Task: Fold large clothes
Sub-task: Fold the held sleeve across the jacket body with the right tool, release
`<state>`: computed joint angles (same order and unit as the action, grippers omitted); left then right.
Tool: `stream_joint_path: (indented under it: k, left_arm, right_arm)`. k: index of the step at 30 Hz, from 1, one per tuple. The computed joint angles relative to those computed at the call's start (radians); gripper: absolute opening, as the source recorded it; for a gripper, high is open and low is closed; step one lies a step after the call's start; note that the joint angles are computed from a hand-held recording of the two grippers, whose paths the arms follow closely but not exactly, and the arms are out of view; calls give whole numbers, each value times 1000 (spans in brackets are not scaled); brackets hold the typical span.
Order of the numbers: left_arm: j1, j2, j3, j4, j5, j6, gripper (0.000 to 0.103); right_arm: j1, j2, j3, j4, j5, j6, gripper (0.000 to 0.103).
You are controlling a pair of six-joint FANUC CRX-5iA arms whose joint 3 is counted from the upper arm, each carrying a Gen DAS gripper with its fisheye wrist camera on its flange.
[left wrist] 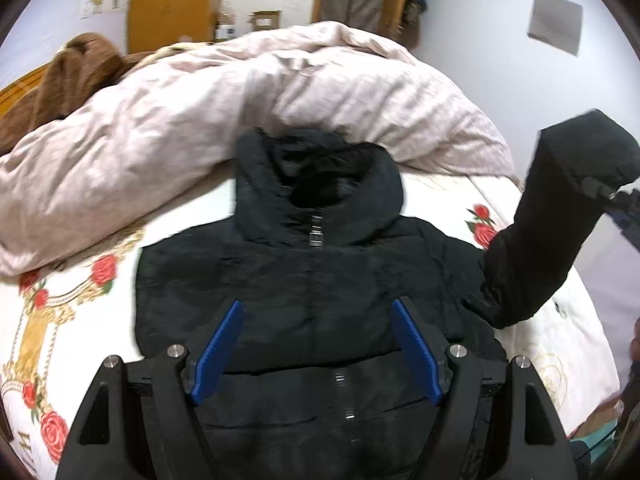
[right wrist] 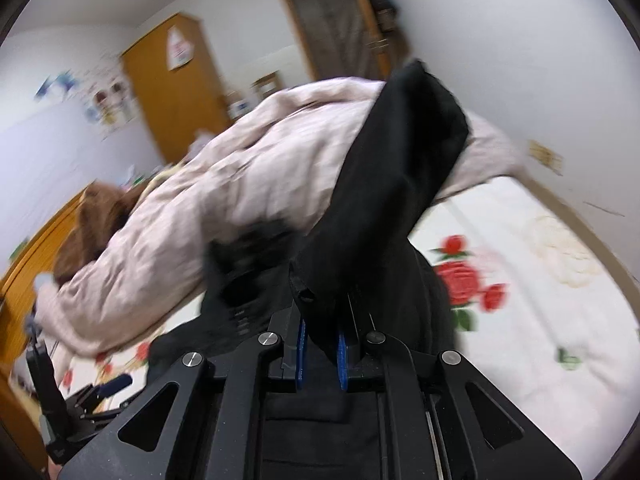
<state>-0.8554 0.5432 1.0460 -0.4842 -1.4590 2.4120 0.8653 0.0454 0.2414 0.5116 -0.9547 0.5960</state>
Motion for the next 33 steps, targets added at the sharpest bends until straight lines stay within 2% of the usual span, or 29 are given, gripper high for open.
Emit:
stream_joint_path:
  k: [5, 11, 15, 17, 19, 21, 22, 23, 25, 27, 30, 33]
  left_arm:
    - [16, -146, -223, -31, 50, 111, 77]
    - [49, -247, -402, -19, 89, 189, 77]
    - [74, -281, -478, 4, 121, 215, 77]
    - [87, -286, -499, 23, 140, 219, 77]
    - [105, -290, -519, 53, 169, 219, 77]
    - [123, -289, -531, 84, 203, 211, 77]
    - [133, -287, -537, 100, 224, 207, 78]
    - [141, -280, -535, 116, 238, 201, 78]
    - [154, -265, -529, 148, 271, 188, 79]
    - [170, -247, -526, 186, 314, 171, 79]
    - [196, -200, -507, 256, 375, 122, 79]
    - [231, -128, -477, 358, 410, 54, 79]
  right_arm:
    - [46, 127, 124, -136, -19, 127, 12]
    - [71, 272, 232, -292, -82, 245, 12]
    - [63, 360, 307, -388, -143, 308, 18]
    - [55, 374, 304, -431, -145, 327, 27]
    - [51, 380, 305, -454, -159, 338, 30]
    - [49, 360, 283, -475, -134, 362, 46]
    - [46, 350, 278, -493, -122, 376, 58]
    - [45, 336, 271, -504, -113, 388, 61]
    - [48, 288, 229, -523, -72, 423, 64]
    - [60, 237, 168, -493, -27, 413, 66]
    - [79, 141, 19, -344, 62, 300, 66]
    - [70, 88, -85, -192, 63, 166, 66]
